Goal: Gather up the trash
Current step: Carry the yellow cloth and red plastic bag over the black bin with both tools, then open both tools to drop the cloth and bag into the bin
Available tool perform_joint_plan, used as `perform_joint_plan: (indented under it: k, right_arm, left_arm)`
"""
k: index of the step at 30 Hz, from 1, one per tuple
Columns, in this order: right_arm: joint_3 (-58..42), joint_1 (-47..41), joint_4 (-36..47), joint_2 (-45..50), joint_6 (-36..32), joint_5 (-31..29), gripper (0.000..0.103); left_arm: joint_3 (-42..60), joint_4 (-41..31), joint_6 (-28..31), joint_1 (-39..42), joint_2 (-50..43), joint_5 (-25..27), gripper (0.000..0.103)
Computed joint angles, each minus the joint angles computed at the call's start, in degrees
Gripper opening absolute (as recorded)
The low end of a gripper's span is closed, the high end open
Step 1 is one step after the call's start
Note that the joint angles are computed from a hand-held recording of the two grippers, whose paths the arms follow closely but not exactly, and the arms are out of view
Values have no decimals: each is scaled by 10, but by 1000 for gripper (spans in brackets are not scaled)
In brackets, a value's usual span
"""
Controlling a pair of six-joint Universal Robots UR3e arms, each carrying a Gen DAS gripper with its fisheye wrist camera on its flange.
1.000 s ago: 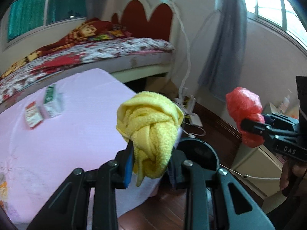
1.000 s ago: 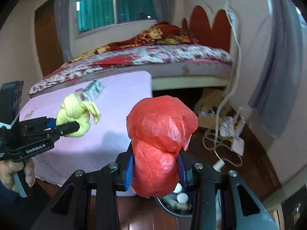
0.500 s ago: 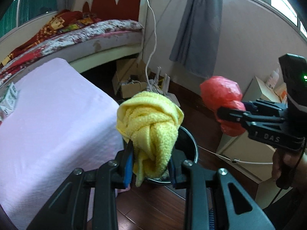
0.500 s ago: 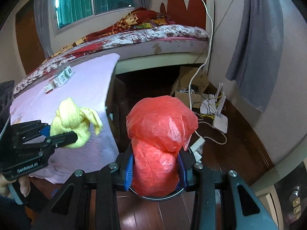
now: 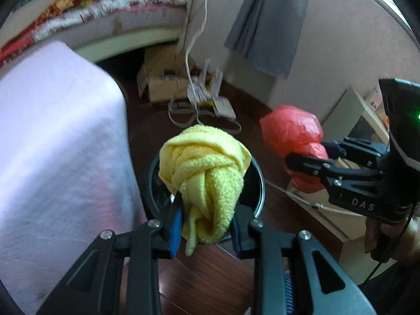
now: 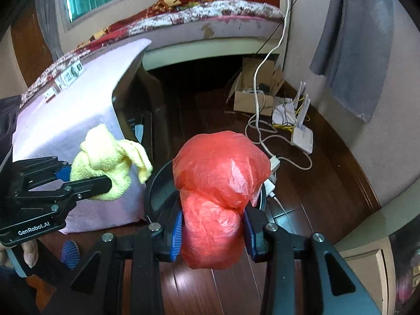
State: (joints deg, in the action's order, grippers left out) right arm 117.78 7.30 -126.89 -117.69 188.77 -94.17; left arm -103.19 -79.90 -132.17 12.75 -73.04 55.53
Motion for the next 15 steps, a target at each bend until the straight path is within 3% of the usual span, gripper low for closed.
perform_joint_plan:
  k: [10, 15]
  right_arm:
    - [57, -25, -94, 101, -48, 34, 41]
    - [49, -18, -121, 155, -72, 34, 41]
  left_arm:
    - [-24, 91, -61, -55, -84, 43, 31]
    - [-23, 87, -69, -57, -106, 50, 35]
